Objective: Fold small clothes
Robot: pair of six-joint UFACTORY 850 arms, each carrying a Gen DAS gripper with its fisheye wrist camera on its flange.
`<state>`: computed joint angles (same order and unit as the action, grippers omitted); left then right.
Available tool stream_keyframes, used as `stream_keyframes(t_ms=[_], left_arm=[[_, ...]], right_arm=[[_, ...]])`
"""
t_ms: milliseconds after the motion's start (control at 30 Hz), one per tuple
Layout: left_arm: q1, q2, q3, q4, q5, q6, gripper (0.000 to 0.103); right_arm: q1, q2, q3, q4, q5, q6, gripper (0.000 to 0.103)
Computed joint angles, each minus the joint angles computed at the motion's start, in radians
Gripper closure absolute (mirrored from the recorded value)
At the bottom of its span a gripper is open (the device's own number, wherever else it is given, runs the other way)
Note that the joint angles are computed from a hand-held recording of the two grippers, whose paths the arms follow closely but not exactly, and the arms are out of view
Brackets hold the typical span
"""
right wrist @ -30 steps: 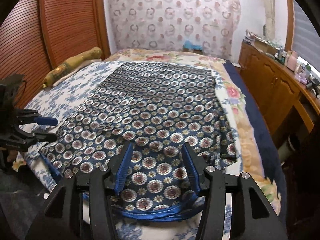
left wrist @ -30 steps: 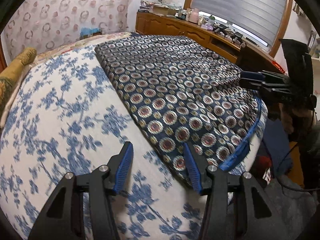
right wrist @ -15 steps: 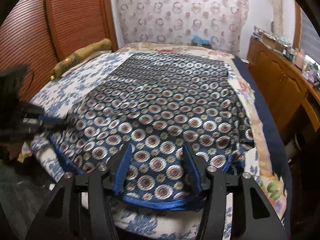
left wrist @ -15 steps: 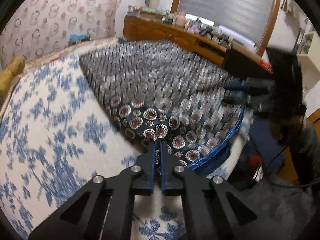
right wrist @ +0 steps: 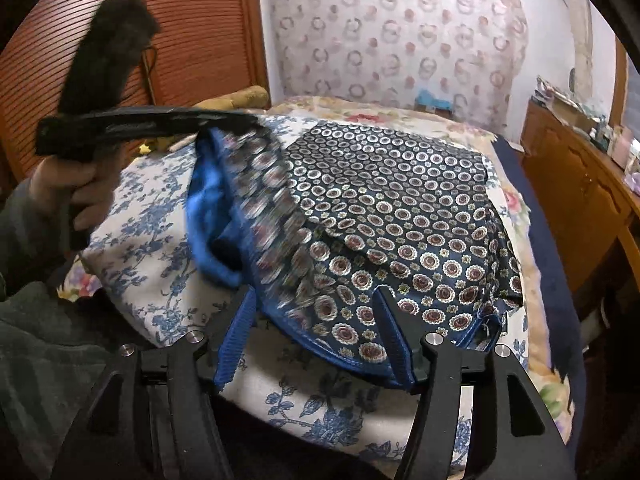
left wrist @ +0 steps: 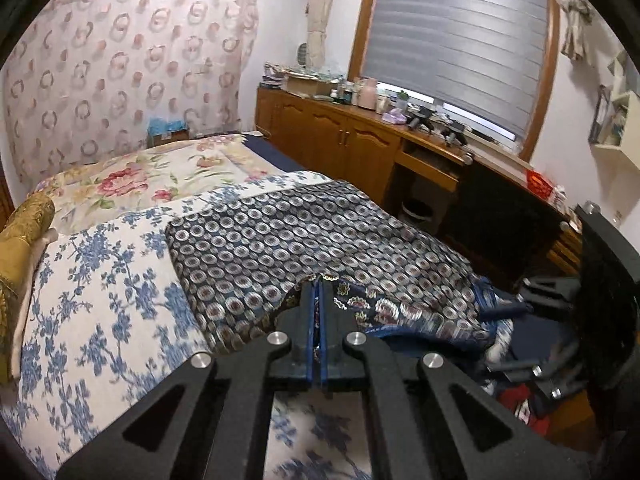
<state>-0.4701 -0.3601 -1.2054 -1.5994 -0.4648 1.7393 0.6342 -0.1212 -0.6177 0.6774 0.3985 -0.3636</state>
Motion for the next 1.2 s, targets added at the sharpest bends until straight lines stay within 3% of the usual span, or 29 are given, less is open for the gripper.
stream_keyframes(t_ms=[233, 400, 467, 500, 633, 700, 933, 1067, 1200], left_arm=[[0.009, -0.061, -0.055, 0.027, 0.025, -0.057, 0.103], [0.017, -0.070, -0.072, 0.034, 0.032, -0.067, 0.103], [0.018, -0.069, -0.077, 0.042, 0.043, -0.069, 0.103], [0.020, -0.068, -0.078, 0.040, 0.045, -0.063, 0.103], [0.025, -0.077, -0.099, 0.078, 0.043, -0.109, 0.103], [0.024, -0.089, -0.121, 0.101, 0.061, -0.136, 0.103], [0.032, -0.167, -0.242, 0.271, 0.092, -0.319, 0.103], [0.039, -0.231, -0.330, 0.440, 0.078, -0.494, 0.103], [0.044, -0.285, -0.402, 0.572, 0.043, -0.618, 0.096]], right_arm=[[-0.020, -0.031, -0.020, 0.063, -0.012, -0.071, 0.041], [-0.079, -0.076, -0.061, 0.096, -0.035, -0.138, 0.041], [-0.099, -0.092, -0.081, 0.108, -0.051, -0.181, 0.042], [-0.108, -0.099, -0.090, 0.111, -0.053, -0.211, 0.050], [-0.160, -0.108, -0.112, -0.082, -0.080, -0.081, 0.092], [-0.185, -0.107, -0.126, -0.155, -0.073, -0.025, 0.097], [-0.258, -0.143, -0.240, -0.339, -0.089, 0.075, 0.098], [-0.291, -0.198, -0.322, -0.467, -0.116, 0.162, 0.098], [-0.326, -0.275, -0.420, -0.626, -0.167, 0.286, 0.098]])
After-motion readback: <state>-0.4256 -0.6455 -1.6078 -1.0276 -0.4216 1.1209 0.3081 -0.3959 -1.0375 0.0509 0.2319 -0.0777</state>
